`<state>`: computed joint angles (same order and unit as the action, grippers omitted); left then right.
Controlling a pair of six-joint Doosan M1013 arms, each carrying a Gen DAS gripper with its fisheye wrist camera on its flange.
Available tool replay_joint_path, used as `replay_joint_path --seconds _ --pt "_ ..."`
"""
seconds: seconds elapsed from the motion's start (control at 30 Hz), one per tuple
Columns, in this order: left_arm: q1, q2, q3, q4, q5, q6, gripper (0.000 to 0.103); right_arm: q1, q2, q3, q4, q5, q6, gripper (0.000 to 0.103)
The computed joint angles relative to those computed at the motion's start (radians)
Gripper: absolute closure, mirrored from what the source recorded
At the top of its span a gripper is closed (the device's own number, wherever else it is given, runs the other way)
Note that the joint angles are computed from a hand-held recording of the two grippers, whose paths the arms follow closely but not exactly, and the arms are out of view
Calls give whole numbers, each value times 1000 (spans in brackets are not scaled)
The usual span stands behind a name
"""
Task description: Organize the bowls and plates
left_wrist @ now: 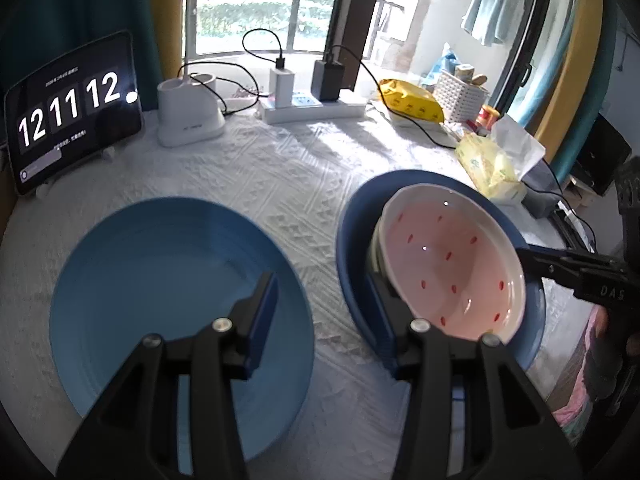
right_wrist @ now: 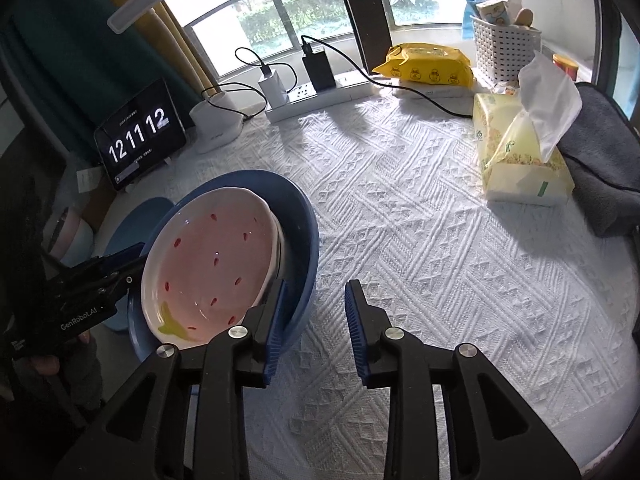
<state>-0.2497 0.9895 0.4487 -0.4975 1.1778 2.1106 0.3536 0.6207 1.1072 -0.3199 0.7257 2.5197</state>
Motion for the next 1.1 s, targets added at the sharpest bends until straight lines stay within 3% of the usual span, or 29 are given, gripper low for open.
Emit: replay_joint_path --seconds 0.33,0.47,0.6,0.67,0.7,0.77,1.1 --pt "-7 -37 73 18 -76 65 62 -4 4 5 4 -26 20 72" --pt "-7 -67 133 -5 -130 124 66 7 -2 26 -70 -48 123 71" --pt "-9 -74 144 -11 -137 124 72 22 0 20 -107 -13 192 71" --pt "-11 -82 159 -17 -147 132 81 33 4 14 -150 4 224 74" --pt "-13 -87 168 -19 -153 135 84 37 6 9 -161 8 228 82" --pt "-18 -93 180 -9 -161 131 90 42 14 -5 -169 24 247 88" --pt "-17 -87 160 -4 -131 65 91 49 15 -1 -223 21 357 89"
